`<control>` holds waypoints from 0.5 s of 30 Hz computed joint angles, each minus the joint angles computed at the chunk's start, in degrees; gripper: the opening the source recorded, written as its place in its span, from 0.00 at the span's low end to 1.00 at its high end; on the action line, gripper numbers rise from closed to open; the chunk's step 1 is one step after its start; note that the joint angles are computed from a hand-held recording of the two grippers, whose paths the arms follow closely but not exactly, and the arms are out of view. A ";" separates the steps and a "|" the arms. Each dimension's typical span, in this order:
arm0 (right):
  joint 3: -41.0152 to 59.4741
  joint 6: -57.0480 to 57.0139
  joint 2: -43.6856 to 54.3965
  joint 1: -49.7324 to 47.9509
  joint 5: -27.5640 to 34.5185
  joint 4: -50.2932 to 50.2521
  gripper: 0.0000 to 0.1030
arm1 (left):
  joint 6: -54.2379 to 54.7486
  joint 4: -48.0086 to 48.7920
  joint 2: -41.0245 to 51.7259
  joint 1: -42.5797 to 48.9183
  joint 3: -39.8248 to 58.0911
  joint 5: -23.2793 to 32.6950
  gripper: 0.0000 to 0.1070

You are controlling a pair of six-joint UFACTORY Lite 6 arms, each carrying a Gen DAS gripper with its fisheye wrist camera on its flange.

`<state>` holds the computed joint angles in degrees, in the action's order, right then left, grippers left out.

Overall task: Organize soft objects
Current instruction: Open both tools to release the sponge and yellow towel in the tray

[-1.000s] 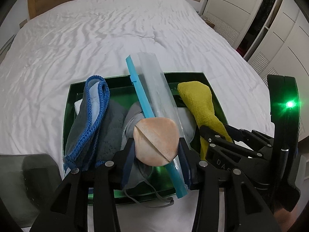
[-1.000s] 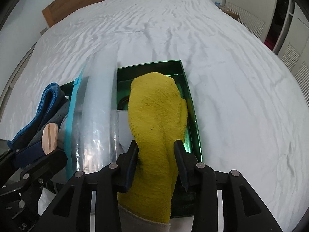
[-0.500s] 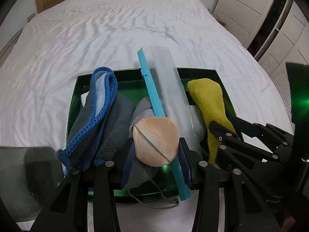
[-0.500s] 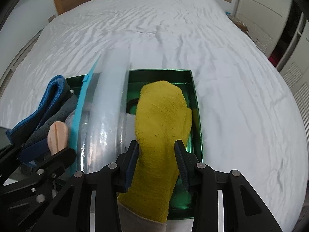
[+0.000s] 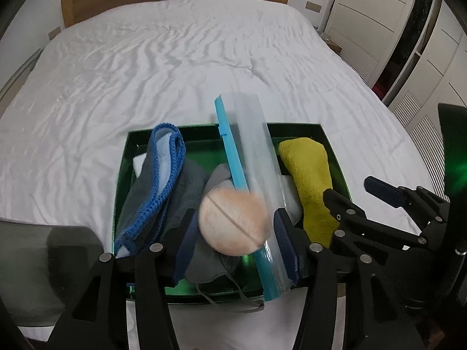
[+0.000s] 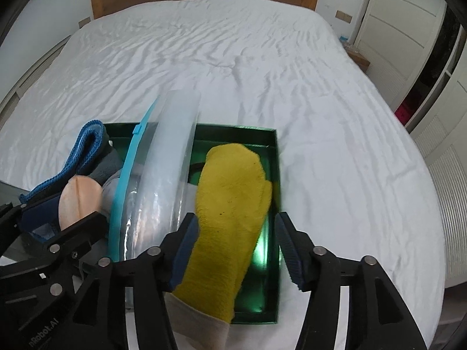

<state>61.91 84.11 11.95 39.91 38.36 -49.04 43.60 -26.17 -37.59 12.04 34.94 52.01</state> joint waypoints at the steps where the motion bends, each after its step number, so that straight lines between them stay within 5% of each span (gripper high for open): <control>1: -0.11 0.54 -0.45 0.44 0.83 -0.27 0.56 | 0.09 0.00 -0.63 0.36 0.26 0.43 0.48; 8: -3.21 6.88 -6.89 6.09 9.97 -2.49 0.76 | 3.08 -2.19 -3.04 4.44 2.07 4.36 0.67; 15: -5.97 13.75 -14.33 15.60 22.55 -1.65 0.98 | 12.25 -7.34 -6.69 15.71 4.81 15.96 0.80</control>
